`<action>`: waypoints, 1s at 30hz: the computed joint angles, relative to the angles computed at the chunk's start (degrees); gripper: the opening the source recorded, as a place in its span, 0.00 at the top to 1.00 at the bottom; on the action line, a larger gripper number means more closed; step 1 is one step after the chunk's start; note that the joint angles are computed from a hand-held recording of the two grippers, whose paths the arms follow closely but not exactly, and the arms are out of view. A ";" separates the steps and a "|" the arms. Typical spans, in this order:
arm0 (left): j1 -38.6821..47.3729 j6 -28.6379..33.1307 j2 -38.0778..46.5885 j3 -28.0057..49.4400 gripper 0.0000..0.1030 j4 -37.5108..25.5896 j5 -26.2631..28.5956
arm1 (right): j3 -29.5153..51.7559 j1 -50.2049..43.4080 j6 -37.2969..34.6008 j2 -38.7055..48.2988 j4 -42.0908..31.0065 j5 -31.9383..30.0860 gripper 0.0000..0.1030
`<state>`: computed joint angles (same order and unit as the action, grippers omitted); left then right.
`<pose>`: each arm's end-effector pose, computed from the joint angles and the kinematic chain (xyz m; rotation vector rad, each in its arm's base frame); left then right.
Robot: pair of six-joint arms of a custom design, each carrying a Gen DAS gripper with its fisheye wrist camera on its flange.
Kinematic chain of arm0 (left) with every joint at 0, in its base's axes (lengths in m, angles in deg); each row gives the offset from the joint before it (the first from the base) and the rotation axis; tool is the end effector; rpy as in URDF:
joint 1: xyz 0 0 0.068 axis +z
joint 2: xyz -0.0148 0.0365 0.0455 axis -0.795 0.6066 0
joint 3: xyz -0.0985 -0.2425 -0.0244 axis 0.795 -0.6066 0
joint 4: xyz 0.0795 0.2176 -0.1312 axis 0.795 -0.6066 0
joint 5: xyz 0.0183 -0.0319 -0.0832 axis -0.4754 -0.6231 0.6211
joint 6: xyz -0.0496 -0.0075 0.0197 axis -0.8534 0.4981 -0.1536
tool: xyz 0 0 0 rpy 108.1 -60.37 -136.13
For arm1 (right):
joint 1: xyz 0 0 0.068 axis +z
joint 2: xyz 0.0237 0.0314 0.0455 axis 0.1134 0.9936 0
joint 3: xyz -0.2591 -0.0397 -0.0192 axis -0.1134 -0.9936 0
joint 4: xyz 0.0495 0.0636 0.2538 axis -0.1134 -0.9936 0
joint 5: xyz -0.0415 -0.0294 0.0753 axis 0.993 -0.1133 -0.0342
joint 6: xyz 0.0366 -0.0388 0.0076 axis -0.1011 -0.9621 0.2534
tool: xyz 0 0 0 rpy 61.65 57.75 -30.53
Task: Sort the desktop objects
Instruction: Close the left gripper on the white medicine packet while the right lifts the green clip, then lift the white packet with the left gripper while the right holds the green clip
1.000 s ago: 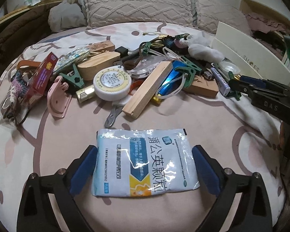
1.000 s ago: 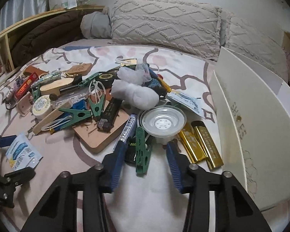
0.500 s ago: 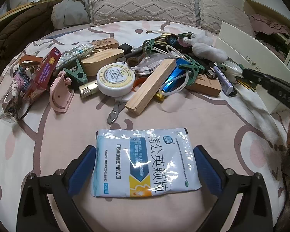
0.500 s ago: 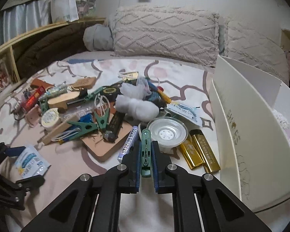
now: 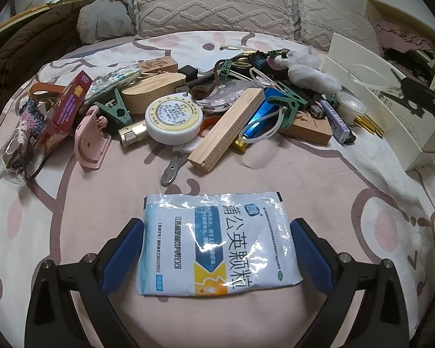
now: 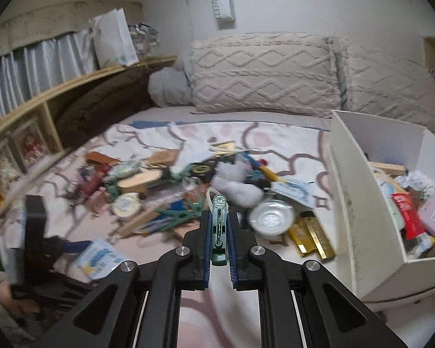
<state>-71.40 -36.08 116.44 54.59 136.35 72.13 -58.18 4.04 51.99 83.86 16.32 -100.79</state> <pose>0.1564 -0.0488 0.0052 0.0695 2.5037 -0.0880 0.1813 0.0074 0.0721 -0.3253 2.1586 0.4014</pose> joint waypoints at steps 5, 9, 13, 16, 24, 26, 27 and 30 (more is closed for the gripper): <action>-0.02 -0.03 0.11 0.04 0.03 0.04 -0.04 | -0.67 -0.97 1.08 -2.69 -4.24 -6.56 0.89; 0.18 0.07 0.33 0.21 0.03 -0.10 0.04 | -0.38 -0.61 1.09 1.60 -4.68 -9.29 0.89; 0.54 -0.22 0.25 0.09 0.02 -0.27 0.36 | 2.69 -0.63 -0.75 11.10 -5.62 -10.90 0.89; -0.52 -1.44 -0.37 0.20 0.01 -1.66 -1.06 | 6.39 -2.02 -2.08 18.11 -8.43 -14.48 0.89; -2.11 -2.38 -0.41 0.61 0.00 -3.21 -3.15 | 10.23 -1.99 -2.90 25.76 -9.87 -11.31 0.89; -2.20 -2.41 -0.13 0.82 0.00 -3.36 -3.24 | 10.06 -1.52 -2.65 25.71 -8.92 -10.32 0.89; -2.00 -2.34 0.07 1.00 0.00 -3.39 -3.00 | 9.97 -1.25 -2.63 25.48 -8.71 -9.72 0.89; 1.78 -1.61 2.66 1.24 0.00 -0.36 1.36 | 9.38 -0.12 -2.54 24.86 -7.56 -7.38 0.89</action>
